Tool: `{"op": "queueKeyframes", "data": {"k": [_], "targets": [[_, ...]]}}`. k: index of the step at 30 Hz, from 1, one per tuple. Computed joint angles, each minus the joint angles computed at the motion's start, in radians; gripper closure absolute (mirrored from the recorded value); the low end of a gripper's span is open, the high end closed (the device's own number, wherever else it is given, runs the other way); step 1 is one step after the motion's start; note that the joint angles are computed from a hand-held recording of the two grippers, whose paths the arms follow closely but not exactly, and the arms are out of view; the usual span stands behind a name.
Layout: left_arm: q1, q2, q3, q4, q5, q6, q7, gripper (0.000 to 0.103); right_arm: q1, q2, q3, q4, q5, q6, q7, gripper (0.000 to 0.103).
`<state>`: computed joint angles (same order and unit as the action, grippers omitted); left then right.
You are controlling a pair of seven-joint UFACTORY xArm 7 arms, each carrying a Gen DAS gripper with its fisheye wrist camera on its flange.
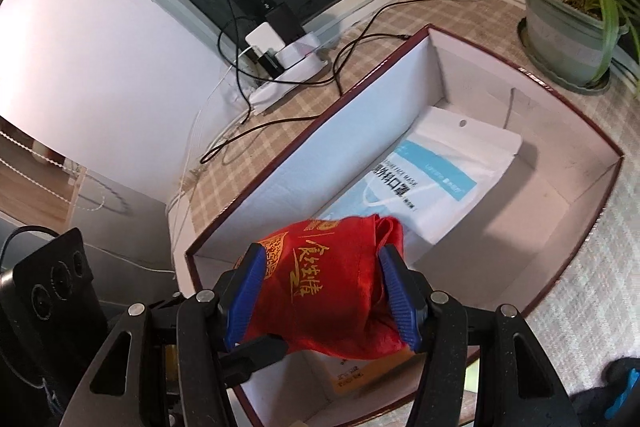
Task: Organize soft objects
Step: 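Open the right gripper to drop the red pouch into the box, then move the right tool down to the blue funnel on the black glove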
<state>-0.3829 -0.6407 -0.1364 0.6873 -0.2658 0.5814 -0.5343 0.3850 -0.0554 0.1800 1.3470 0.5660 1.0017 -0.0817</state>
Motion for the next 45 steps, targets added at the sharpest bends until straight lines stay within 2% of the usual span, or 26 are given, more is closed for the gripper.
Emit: {"op": "queueKeyframes", "data": {"k": [9,17,21,28,35,40,45], "targets": [[0.018,-0.030,-0.010,-0.002,0.026,0.008,-0.023,0.061,-0.013,-0.095,-0.026,-0.087,0.051,-0.056,0.008,0.045],[0.010,-0.075,-0.036,0.025,0.055,0.032,-0.026,0.061,-0.010,-0.307,-0.079,-0.271,0.073,-0.110,0.009,0.042],[-0.008,-0.087,-0.053,0.043,0.061,0.038,-0.025,0.061,-0.028,-0.445,-0.103,-0.373,0.018,-0.120,0.036,0.040],[-0.063,-0.099,-0.071,0.058,0.045,0.040,-0.012,0.058,-0.098,-0.752,-0.168,-0.576,-0.118,-0.051,0.082,0.040],[-0.131,-0.058,-0.108,0.061,0.015,0.028,-0.011,0.057,-0.206,-0.986,-0.274,-0.723,-0.187,0.030,0.120,0.040],[-0.157,-0.005,-0.153,0.073,0.021,0.003,-0.040,0.051,-0.286,-1.064,-0.331,-0.783,-0.239,0.070,0.114,0.035],[-0.145,0.076,-0.230,0.092,0.088,-0.023,-0.131,0.051,-0.324,-1.069,-0.333,-0.812,-0.280,0.094,0.074,0.035]]}}
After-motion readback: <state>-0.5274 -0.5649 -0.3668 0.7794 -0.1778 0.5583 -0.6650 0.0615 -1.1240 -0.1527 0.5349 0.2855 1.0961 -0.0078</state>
